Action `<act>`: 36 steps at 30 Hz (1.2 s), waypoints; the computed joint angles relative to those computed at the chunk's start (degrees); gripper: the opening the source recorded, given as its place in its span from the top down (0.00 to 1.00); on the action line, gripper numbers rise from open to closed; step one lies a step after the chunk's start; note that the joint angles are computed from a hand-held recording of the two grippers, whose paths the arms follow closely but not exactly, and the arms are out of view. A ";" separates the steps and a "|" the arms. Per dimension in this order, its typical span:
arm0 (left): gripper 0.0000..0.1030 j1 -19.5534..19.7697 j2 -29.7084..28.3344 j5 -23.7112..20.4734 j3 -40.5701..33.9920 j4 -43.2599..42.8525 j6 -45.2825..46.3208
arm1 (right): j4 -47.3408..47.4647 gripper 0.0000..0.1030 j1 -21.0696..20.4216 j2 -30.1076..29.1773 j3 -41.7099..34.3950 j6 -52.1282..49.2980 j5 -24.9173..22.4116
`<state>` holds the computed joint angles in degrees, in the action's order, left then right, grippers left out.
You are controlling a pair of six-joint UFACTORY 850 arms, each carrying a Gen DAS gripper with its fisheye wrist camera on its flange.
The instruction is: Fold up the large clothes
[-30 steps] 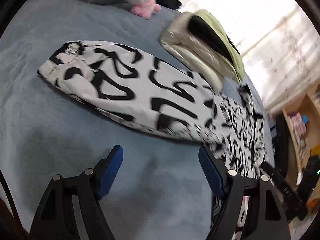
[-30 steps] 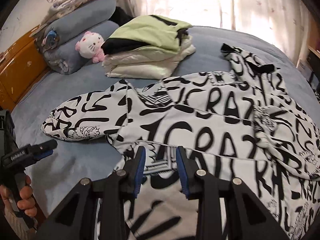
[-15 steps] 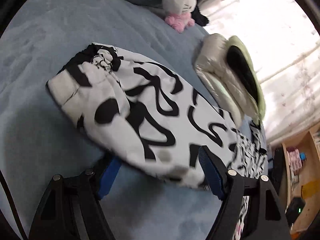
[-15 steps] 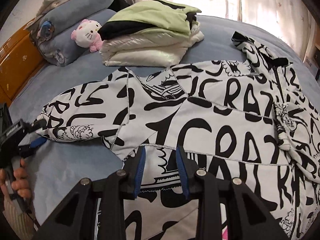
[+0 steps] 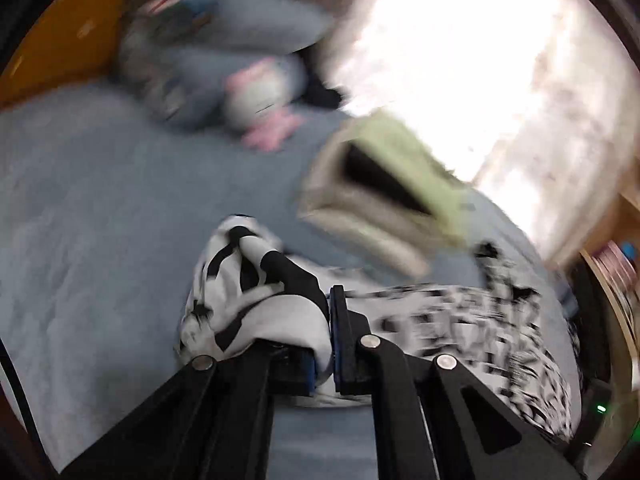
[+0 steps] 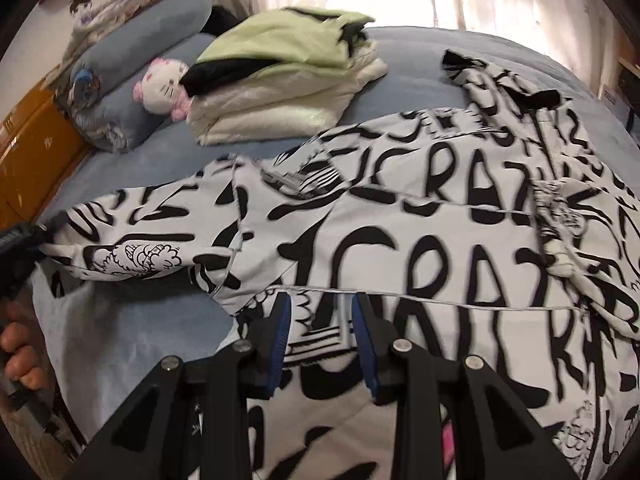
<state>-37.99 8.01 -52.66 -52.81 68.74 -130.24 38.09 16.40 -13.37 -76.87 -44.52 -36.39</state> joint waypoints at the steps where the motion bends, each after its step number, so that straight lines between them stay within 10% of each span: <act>1: 0.96 -0.93 -2.09 -0.23 -3.20 1.30 1.66 | 1.46 0.70 -1.07 0.63 0.36 -1.27 0.01; 10: 0.95 -4.85 -25.22 10.96 -32.87 -2.49 24.41 | 9.74 0.69 -13.23 3.32 1.33 -8.42 1.24; 16: 0.66 -5.60 -42.40 13.85 -52.00 -27.01 50.22 | 9.01 0.69 -20.54 1.38 -0.41 -7.61 -0.58; 20: 0.43 -6.23 -43.69 14.03 -52.63 -30.77 52.46 | 10.99 0.69 -23.86 -0.04 -1.06 -9.90 -4.10; 36: 0.36 -5.18 -32.77 5.74 -36.25 -23.84 34.77 | 10.89 0.54 -23.12 -11.09 -11.50 -1.92 -18.40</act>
